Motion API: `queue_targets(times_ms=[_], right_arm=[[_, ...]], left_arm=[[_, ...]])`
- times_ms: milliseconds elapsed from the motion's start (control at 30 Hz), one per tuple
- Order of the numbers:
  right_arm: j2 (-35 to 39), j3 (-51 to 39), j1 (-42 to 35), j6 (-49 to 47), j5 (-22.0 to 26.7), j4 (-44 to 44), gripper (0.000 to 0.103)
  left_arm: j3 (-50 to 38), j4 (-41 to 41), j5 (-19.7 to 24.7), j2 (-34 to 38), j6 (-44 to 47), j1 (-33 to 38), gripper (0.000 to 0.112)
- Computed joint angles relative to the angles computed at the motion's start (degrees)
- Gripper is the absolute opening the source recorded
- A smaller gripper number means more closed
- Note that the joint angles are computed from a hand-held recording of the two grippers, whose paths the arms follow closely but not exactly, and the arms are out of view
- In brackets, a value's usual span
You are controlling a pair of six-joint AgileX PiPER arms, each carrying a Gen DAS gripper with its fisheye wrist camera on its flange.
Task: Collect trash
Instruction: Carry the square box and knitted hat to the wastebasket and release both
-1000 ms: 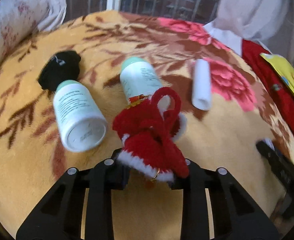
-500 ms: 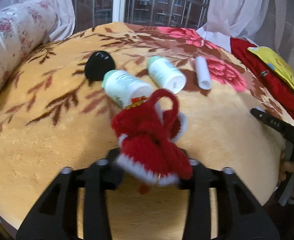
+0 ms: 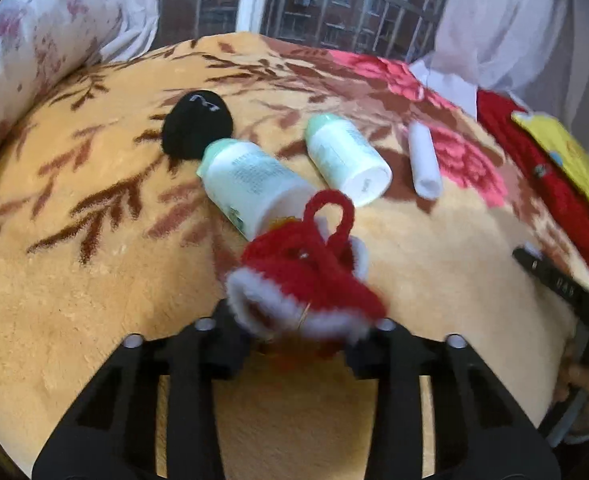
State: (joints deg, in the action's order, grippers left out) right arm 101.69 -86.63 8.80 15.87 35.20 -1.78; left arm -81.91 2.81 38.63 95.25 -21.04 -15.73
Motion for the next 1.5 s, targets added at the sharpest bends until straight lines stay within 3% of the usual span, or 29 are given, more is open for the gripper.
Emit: queue_targets(times_ms=[133,267,400,500,733,867,1000,1067,1200,1367,1500], right_arm=[[-0.6,1.0,-0.3,-0.6,-0.8,1.2,0.033],[-2.0,2.5,-0.3,-0.1,-2.5,1.5,0.033],[-9.4,8.6,1.8,5.7,-7.0,-2.3,0.033],[-16.0,12.8,5.7,5.1,-6.9,-1.2,0.033],[-34.5,25.4,32.9,24.5,0.3,-24.2,0.033],[-38.1,30.1,46.6,35.4,5.7,-28.5,0.033],[-35.9,33.3,54.7,44.1,9.1,-33.1,0.033],[-33.7,35.1,55.6,46.4,8.9,-33.1,0.033],[-30.4,36.9,52.1,42.7,4.7,-26.4,0.033],[-22.9,35.8,47.9,35.3,2.6,-19.7,0.033],[-18.9,35.2,45.2,29.5,0.8,-14.1,0.033]], left_arm=[[0.8,5.7,1.4,-2.3,-3.8,-1.8,0.029],[7.0,12.2,1.5,-11.4,-6.5,-4.4,0.029],[12.5,17.9,3.8,-20.7,-10.0,-7.0,0.029],[16.6,21.5,6.9,-27.6,-12.6,-9.4,0.029],[26.6,26.0,14.0,-42.9,-18.0,-16.8,0.029],[31.1,25.2,18.0,-48.3,-20.4,-21.1,0.029],[35.2,26.0,20.2,-50.5,-23.7,-25.6,0.030],[37.7,23.0,18.9,-50.7,-22.5,-24.3,0.030],[43.3,13.5,13.7,-48.1,-14.7,-17.0,0.030],[46.6,0.3,7.6,-36.9,0.4,-6.5,0.030],[47.0,-1.2,6.2,-33.1,3.1,-5.4,0.030]])
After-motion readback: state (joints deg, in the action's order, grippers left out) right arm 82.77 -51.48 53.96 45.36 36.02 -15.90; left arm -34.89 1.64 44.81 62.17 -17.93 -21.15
